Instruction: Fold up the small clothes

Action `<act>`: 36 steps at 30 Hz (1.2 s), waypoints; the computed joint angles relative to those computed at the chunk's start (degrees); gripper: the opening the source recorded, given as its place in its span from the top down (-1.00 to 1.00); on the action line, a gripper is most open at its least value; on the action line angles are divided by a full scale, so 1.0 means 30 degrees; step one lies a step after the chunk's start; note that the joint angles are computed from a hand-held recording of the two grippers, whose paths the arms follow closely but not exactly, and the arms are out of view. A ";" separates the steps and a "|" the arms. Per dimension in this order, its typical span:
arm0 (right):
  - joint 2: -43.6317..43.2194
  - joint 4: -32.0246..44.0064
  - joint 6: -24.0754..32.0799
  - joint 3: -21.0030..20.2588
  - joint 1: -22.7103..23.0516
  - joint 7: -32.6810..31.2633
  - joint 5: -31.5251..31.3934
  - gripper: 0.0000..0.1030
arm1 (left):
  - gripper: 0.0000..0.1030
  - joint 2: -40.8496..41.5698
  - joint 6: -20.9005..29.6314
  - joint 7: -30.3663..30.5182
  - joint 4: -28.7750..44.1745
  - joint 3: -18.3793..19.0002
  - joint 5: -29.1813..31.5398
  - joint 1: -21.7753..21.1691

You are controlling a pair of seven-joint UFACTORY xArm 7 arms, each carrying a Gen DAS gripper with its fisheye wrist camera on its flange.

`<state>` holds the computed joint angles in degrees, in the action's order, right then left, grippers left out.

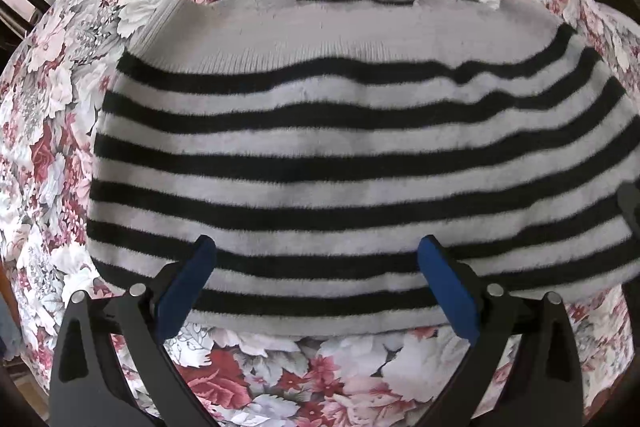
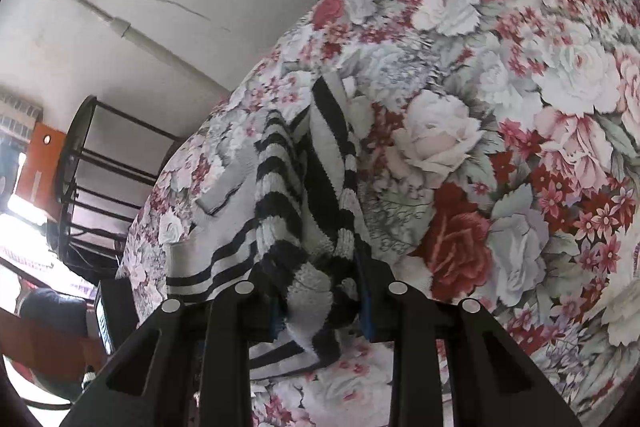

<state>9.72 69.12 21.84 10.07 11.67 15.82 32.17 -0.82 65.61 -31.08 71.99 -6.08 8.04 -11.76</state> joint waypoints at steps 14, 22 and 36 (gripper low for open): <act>-0.0598 0.0827 0.0471 0.0066 0.1337 0.0414 -0.2828 0.45 | -0.91 0.4218 0.1026 0.2234 0.5820 0.0899 -0.1256 0.0836; 0.0445 0.2918 0.0699 0.0290 0.3130 0.2340 -0.6339 0.45 | -0.91 0.3648 0.0040 0.4632 0.5867 0.1447 -0.2444 0.2076; 0.4219 0.8143 0.2149 0.0687 0.6239 0.4197 -0.9618 0.45 | -0.90 -0.2447 -0.3263 0.6257 -0.1059 0.3229 -0.3327 0.5431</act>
<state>22.37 93.55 28.28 12.13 30.39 28.41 3.32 -8.16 55.82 -12.31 68.82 3.60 -1.94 4.53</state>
